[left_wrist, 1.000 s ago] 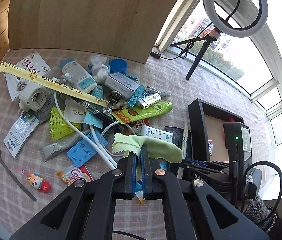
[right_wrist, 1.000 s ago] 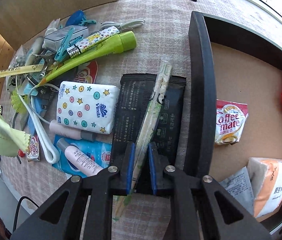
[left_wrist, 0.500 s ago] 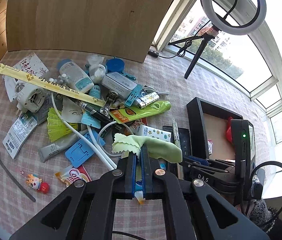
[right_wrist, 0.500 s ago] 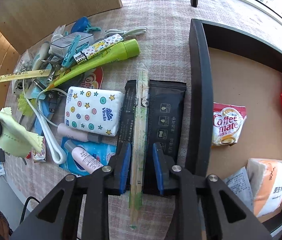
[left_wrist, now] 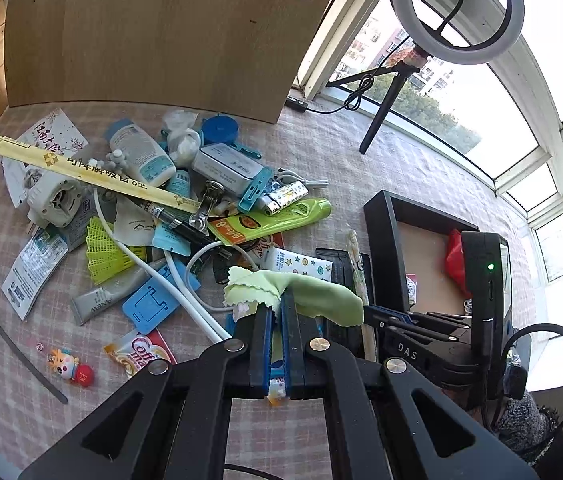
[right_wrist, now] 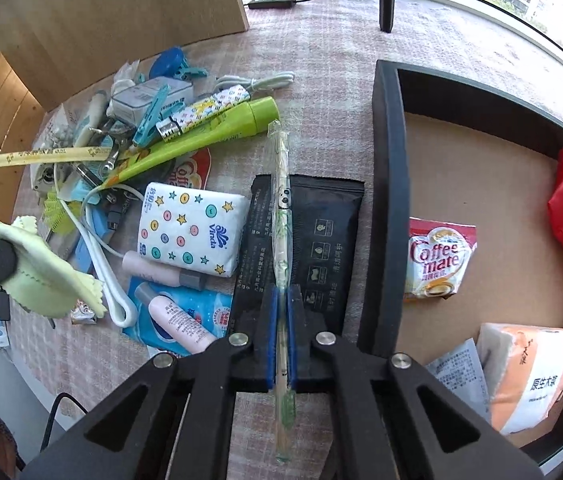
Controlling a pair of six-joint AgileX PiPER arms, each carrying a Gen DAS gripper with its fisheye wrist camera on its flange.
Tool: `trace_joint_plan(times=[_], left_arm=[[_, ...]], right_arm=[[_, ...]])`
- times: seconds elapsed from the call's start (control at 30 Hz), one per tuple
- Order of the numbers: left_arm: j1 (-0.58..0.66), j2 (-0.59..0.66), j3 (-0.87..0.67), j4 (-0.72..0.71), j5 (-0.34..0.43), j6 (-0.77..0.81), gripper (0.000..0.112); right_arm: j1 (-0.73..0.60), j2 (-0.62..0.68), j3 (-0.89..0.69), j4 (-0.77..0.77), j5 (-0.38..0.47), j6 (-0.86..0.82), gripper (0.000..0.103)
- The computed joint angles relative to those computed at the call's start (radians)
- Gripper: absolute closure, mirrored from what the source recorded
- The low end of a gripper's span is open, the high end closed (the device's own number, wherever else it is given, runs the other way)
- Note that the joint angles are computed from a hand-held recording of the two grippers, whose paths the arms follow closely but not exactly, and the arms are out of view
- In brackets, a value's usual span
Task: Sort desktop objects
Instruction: 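Carry the chopsticks with the right gripper while the left gripper carries the cloth toward the tray, then release the chopsticks into the tray while the left gripper drops the cloth there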
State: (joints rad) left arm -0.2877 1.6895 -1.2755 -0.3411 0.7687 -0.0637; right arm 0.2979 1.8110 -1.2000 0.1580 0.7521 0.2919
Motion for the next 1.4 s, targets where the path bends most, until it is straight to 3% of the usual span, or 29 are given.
trace_joint_plan(times=[0.27,0.47,0.63,0.67,0.73,0.8,0.93,1.17,1.4], left_arm=[[-0.151,0.094,-0.174,0.043,0.039,-0.064,0.109],[-0.292,0.238,-0.417,0.080,0.109,-0.129,0.109],[-0.387,0.360,-0.617,0.106,0.187,-0.150,0.107],[-0.402,0.380,-0.649,0.108,0.202,-0.148,0.104],[-0.427,0.411,-0.702,0.123,0.240,-0.151,0.072],[-0.452,0.392,-0.673,0.173,0.207,-0.168,0.071],[-0.441,0.359,-0.614,0.183,0.190,-0.171,0.073],[-0.334,0.236,-0.379,0.167,0.092,-0.168,0.079],[-0.145,0.073,-0.094,0.157,-0.001,-0.121,0.080]], right_arm=[[-0.175,-0.159,-0.012,-0.001,0.063,-0.035,0.099],[-0.406,-0.328,0.115,-0.033,0.096,-0.128,0.099],[-0.564,-0.388,0.189,-0.056,0.088,-0.191,0.098],[-0.591,-0.394,0.200,-0.051,0.082,-0.209,0.098],[-0.633,-0.407,0.213,-0.050,0.079,-0.223,0.091],[-0.665,-0.426,0.227,-0.020,0.073,-0.256,0.083],[-0.634,-0.446,0.238,0.001,0.063,-0.277,0.083],[-0.470,-0.425,0.228,0.029,0.045,-0.249,0.083],[-0.251,-0.363,0.173,0.021,0.036,-0.230,0.083]])
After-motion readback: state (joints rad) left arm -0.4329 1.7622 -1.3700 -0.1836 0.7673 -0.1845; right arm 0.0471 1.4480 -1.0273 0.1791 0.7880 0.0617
